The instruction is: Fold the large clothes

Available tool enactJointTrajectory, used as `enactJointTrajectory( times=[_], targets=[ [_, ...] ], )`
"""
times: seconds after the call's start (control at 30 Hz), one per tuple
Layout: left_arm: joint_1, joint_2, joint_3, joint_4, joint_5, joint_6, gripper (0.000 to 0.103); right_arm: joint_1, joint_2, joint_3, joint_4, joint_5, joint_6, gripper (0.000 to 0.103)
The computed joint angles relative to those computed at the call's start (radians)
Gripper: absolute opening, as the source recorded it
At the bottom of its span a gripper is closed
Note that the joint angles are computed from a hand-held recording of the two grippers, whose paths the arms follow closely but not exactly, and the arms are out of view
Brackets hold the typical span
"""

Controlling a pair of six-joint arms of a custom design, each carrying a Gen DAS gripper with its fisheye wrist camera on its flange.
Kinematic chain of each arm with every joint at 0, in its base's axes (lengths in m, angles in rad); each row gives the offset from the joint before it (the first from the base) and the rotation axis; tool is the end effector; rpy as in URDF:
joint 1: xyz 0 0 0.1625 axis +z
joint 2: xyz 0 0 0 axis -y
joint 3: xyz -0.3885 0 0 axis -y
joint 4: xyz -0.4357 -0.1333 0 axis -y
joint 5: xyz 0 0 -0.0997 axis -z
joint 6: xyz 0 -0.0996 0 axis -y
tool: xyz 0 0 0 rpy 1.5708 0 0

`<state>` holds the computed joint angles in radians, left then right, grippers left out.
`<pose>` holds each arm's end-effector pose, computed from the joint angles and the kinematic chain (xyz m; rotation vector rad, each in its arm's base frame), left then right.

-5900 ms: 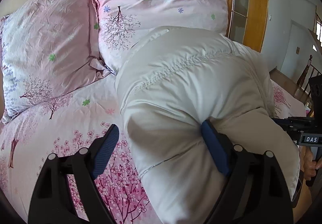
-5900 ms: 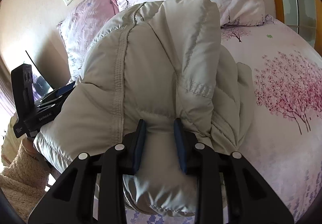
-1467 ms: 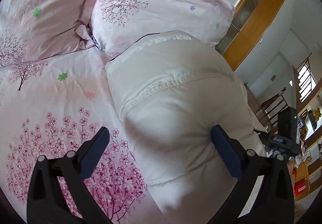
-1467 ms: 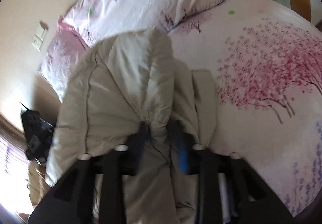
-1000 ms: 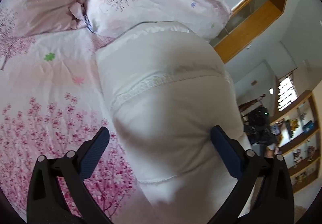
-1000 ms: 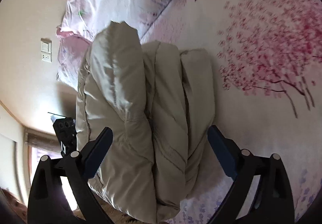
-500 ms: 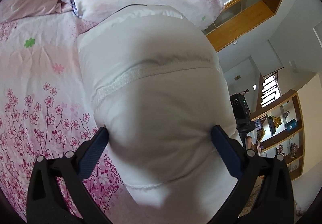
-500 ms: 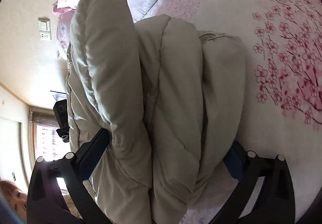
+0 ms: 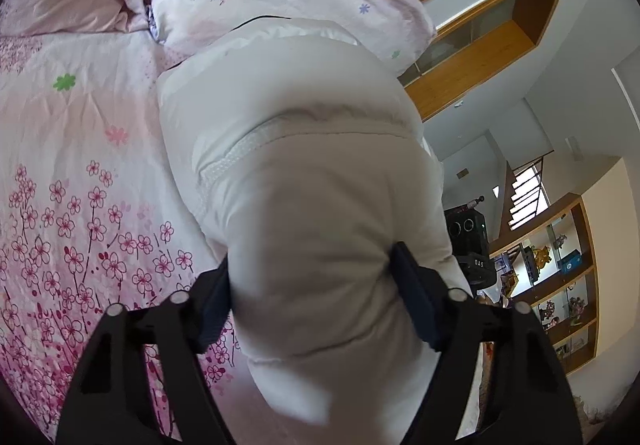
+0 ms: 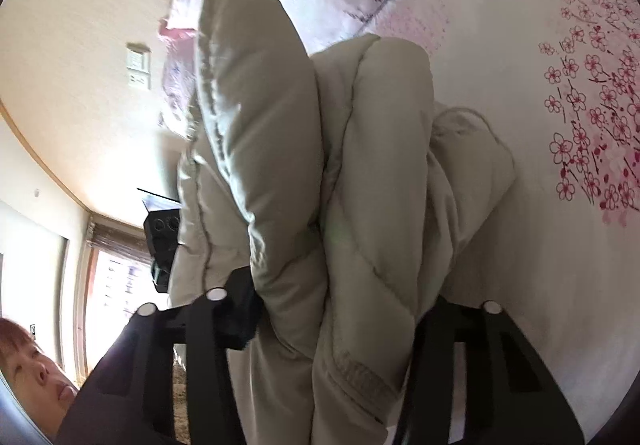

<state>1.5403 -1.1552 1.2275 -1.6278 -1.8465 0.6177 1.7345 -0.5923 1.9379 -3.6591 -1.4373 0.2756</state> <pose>0.0851 -0.6926 0.3891 -0.9116 -2.7233 0.0943 0.2358 -0.5284 -0.0506 0.0804 2.6866 -0.9821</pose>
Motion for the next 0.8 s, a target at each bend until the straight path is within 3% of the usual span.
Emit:
enactJointTrajectory(
  times=[0.17, 0.33, 0.5, 0.7, 0.77, 0.8],
  targets=[
    [0.009, 0.009, -0.034, 0.011, -0.029, 0.016, 0.068, 0.01, 0.006, -0.015, -0.026, 0.011, -0.004, 0.039],
    [0.029, 0.021, -0.103, -0.02, -0.065, 0.019, 0.067, 0.059, 0.012, -0.129, 0.113, -0.007, -0.042, 0.038],
    [0.057, 0.053, -0.211, -0.079, -0.065, -0.003, 0.067, 0.107, 0.095, -0.365, 0.322, -0.023, -0.087, 0.038],
    [0.102, 0.139, -0.371, -0.134, 0.008, -0.042, 0.067, 0.123, 0.277, -0.701, 0.542, -0.048, -0.115, 0.039],
    [0.115, 0.178, -0.416, -0.137, 0.068, -0.063, 0.068, 0.119, 0.335, -0.781, 0.593, -0.087, -0.084, 0.045],
    [0.13, 0.203, -0.448, -0.117, 0.054, -0.072, 0.069, 0.114, 0.352, -0.793, 0.584, -0.086, -0.066, 0.049]
  ],
)
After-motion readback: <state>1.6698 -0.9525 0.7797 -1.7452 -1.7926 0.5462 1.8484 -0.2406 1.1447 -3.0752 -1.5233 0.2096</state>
